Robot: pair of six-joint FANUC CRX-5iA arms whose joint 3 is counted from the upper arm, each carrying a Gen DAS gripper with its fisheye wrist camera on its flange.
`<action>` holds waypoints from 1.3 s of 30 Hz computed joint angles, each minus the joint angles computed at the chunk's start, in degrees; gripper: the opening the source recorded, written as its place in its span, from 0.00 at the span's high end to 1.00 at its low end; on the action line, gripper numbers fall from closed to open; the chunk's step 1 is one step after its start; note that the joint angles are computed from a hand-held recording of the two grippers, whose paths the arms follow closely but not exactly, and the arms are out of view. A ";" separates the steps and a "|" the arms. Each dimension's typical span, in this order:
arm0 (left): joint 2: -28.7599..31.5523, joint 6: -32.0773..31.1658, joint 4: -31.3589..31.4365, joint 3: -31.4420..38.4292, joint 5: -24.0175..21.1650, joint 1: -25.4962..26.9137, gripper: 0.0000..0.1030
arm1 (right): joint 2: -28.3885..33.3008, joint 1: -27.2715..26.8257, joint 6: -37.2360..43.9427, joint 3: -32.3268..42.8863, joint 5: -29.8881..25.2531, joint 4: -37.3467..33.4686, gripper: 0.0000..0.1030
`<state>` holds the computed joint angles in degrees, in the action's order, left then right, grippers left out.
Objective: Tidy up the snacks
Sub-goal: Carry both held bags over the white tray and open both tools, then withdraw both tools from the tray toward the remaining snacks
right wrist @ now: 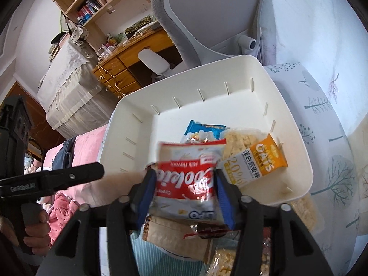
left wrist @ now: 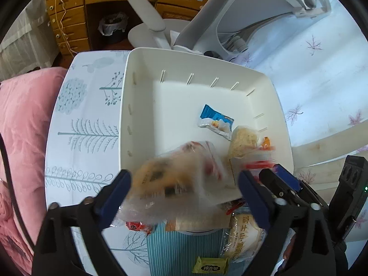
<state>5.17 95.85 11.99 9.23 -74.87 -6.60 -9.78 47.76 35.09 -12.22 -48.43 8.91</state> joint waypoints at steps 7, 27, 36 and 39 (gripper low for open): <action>-2.62 -2.43 2.61 -1.98 0.84 0.99 0.05 | -2.08 2.92 -6.52 -1.07 -1.72 5.14 0.28; -17.47 -5.26 4.57 -12.27 -0.28 4.18 0.05 | -13.78 19.44 -31.87 -10.10 -13.27 17.81 0.26; -25.34 0.09 -0.89 -14.66 -2.08 2.45 0.05 | -19.72 27.14 -38.93 -13.82 -19.99 18.87 0.26; -27.90 1.30 -2.55 -15.34 -2.71 1.96 0.05 | -21.96 30.06 -42.38 -15.77 -20.60 19.68 0.26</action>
